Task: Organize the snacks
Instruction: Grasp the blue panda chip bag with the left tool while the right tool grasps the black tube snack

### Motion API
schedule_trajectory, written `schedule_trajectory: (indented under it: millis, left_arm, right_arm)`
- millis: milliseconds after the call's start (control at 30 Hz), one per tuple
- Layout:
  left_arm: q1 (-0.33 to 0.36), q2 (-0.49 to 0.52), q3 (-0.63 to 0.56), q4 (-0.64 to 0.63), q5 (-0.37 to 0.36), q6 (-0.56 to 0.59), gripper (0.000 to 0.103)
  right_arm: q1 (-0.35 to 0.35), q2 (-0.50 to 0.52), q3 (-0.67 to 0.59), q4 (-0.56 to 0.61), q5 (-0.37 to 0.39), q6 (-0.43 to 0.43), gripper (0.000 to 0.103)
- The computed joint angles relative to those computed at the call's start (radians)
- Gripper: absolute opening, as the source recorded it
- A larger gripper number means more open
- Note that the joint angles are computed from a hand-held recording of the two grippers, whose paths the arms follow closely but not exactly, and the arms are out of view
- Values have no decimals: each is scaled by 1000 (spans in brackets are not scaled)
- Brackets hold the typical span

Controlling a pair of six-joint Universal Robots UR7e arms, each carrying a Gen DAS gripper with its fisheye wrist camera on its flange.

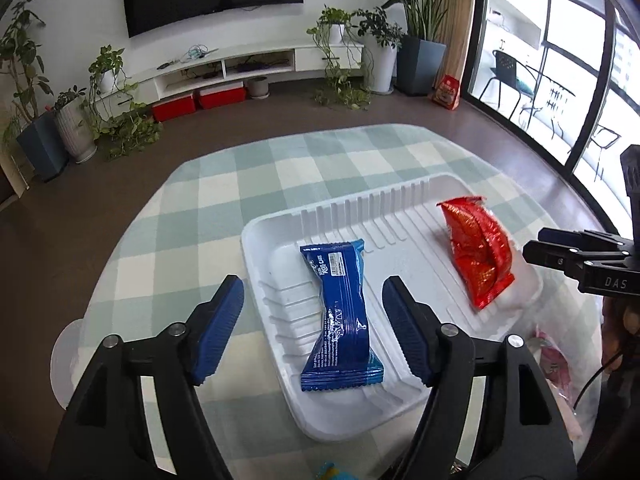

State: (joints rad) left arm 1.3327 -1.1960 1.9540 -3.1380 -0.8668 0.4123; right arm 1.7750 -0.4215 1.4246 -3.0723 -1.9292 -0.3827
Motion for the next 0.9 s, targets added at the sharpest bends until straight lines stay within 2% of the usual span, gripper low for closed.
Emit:
schedule_trajectory:
  millis: [67,200,333,467,633,800,900]
  left_arm:
    - [-14,-59,53,-33,-17,-7,76]
    - [-45,-180,189,-99,-6,-36,88]
    - [-59,-306,347,-123,29,-150,89]
    - [-63,-387,490,-118,65,-267,89]
    - [-42,-389,586,-100,62,-393,89]
    - [-53,-323,590,-114,64,-439,89]
    - [-67,-284,555,-96,77,-452,89]
  right_arm:
    - [3,-37,58,-55,20,-3,69]
    - [11,-123,195,-176,58,-16,74]
    - [10,-201,359,-336,113,-36,83]
    - [6,-231,504,-468,110,-47,84]
    - [-9,-221,656,-645,89,-35,84]
    - [-34,-194,753,-769,118,-20,84]
    - [-40,-180,768,-782,119,-24,84]
